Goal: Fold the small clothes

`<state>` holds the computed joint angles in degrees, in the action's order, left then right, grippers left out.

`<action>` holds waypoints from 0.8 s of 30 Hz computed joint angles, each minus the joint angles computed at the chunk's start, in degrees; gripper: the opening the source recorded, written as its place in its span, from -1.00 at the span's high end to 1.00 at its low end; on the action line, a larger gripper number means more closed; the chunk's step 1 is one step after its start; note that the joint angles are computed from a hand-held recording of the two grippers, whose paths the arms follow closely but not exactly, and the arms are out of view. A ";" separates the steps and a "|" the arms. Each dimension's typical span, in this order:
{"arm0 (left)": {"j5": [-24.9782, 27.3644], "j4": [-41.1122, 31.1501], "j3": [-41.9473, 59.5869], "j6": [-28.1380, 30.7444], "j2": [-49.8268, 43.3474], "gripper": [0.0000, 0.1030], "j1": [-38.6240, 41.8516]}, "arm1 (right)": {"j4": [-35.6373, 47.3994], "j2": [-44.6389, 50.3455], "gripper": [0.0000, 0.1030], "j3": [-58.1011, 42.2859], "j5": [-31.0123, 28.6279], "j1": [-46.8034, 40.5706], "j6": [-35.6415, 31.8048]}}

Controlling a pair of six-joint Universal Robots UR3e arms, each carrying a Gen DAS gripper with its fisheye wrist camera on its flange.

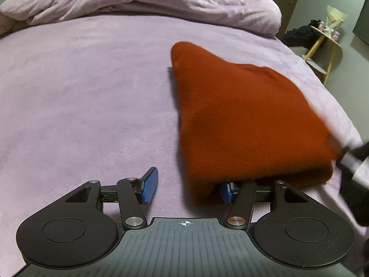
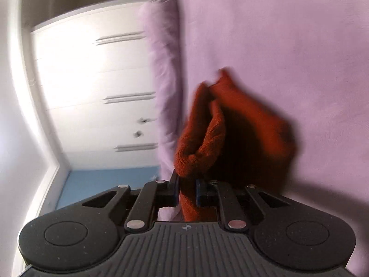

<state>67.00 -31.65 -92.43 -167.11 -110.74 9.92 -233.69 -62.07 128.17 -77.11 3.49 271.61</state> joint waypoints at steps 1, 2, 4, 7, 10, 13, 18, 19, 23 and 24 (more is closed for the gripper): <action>-0.16 -0.49 0.14 0.25 -0.02 -0.18 0.09 | 10.57 -4.86 0.78 0.63 -2.52 0.88 -6.90; 0.03 -0.33 0.01 0.33 0.10 -0.18 0.06 | 22.56 -9.60 0.78 -0.67 -4.06 1.68 -12.65; 0.68 -0.11 0.04 0.49 0.23 -0.18 -0.12 | 40.94 -13.74 0.78 -7.76 -9.45 5.30 -20.35; 1.02 -0.50 0.55 -0.95 0.47 -0.18 -0.01 | 32.51 -11.95 0.79 -7.68 -7.29 5.14 -19.88; 0.59 -2.24 1.61 -1.28 0.25 -0.19 0.19 | 16.76 -7.91 0.79 -3.97 0.13 0.98 -9.92; 1.88 -4.39 2.54 -0.76 0.13 -0.19 -0.41 | 42.23 -12.66 0.79 -9.97 -10.50 5.70 -27.79; 2.21 -6.40 3.87 -0.38 -0.07 -0.23 -0.31 | 54.26 -13.29 0.78 -16.94 -13.58 8.00 -32.81; 2.29 -6.76 4.11 -0.29 -0.08 -0.24 -0.33 | 55.80 -13.89 0.78 -17.26 -14.23 8.18 -34.62; 2.87 -6.58 4.01 0.33 -0.06 -0.26 -0.64 | 64.04 -13.43 0.78 -23.06 -19.26 10.85 -41.23; 2.89 -6.67 4.04 0.37 -0.08 -0.26 -0.67 | 66.31 -12.93 0.78 -24.78 -21.28 12.20 -42.43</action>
<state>69.89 -38.32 -88.39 -166.73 -110.81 9.25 -167.38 -74.99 103.39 -98.38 15.69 229.18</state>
